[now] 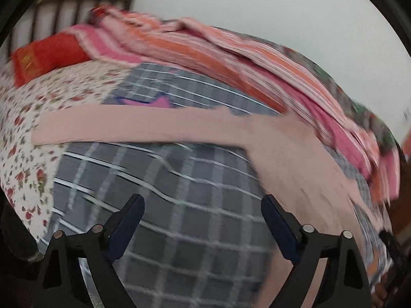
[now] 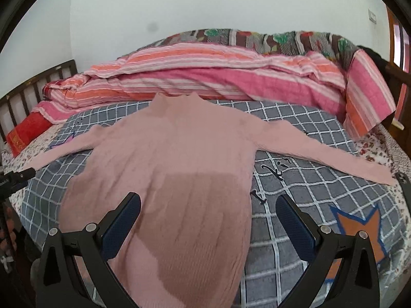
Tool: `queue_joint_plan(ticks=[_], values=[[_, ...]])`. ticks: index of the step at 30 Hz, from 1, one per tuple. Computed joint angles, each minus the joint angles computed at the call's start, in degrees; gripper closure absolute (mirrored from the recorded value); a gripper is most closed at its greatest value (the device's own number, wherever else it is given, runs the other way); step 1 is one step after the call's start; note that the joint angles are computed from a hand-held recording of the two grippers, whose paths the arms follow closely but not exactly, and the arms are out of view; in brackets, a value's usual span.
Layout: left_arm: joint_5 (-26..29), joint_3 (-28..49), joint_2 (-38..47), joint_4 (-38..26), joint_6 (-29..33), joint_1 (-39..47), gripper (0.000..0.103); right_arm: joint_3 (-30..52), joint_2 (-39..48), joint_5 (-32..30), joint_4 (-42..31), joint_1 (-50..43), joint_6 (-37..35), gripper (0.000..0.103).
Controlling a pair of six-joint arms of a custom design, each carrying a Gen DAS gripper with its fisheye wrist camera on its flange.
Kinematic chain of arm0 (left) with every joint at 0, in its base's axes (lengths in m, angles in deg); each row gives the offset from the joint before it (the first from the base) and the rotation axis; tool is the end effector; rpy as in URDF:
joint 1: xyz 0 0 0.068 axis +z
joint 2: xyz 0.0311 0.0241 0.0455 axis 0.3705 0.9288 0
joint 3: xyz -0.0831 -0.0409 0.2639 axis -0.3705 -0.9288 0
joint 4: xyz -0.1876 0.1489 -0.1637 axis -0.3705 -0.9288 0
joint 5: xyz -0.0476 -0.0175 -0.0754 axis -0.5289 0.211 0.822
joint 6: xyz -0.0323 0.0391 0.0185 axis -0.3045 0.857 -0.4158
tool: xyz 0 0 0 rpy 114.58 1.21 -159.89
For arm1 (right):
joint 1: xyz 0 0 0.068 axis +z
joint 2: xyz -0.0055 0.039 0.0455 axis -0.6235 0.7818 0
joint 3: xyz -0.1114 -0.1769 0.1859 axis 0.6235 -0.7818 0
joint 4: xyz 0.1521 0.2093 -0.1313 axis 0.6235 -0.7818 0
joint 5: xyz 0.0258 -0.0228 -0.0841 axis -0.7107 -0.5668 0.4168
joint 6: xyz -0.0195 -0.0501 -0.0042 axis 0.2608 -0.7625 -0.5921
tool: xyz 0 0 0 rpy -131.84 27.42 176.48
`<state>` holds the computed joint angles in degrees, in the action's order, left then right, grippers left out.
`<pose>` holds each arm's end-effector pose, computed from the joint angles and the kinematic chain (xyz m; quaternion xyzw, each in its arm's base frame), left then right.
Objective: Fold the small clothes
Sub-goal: 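Grasp the sweater sleeve with the left gripper and fold it across the body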
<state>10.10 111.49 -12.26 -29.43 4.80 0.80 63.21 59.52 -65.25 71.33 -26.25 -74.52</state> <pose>0.2238 -0.0649 0.1777 -0.4001 0.8159 -0.0087 0.4173 0.4090 0.0993 0.1939 -0.2201 0.8707 0.1391 0.4172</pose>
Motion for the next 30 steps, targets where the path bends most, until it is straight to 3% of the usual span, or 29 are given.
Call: queue_joint_plan(ticks=[3, 5, 9, 14, 18, 21, 27, 30], values=[[4.4, -6.03, -3.69, 5.94, 0.83, 9.02, 0.018, 5.41, 5.1, -0.1, -0.63, 0.35, 1.37, 0.0], [8.5, -8.73, -4.71, 9.38, 1.26, 14.97, 0.036, 9.35, 8.38, 0.17, -1.39, 1.0, 1.99, 0.0], [16.98, -14.02, -5.68, 17.15, 1.85, 28.99, 0.04, 17.04, 14.2, 1.31, -3.48, 2.64, 2.48, 0.0], [19.77, -12.76, 0.49, 22.59, 5.68, 38.19, 0.052, 27.34, 20.94, 1.35, -6.31, 4.54, 2.31, 0.0], [16.83, -7.57, 7.46, 21.35, 7.35, 41.5, 0.071, 32.53, 24.24, -1.32, -8.51, 4.19, 3.31, 0.0], [9.66, -4.85, 9.12, 19.14, 7.98, 40.43, 0.093, 31.96, 24.69, -3.77, -7.84, 2.78, 4.8, 0.0], [-1.03, 2.88, 8.24, 12.29, 10.75, 32.01, 0.096, 30.24, 23.81, -7.77, -6.39, 0.03, 4.3, 0.0], [-4.52, 9.53, 12.4, 10.99, 12.68, 25.27, 0.096, 27.63, 22.83, -9.0, -3.27, -1.14, 1.34, 0.0]])
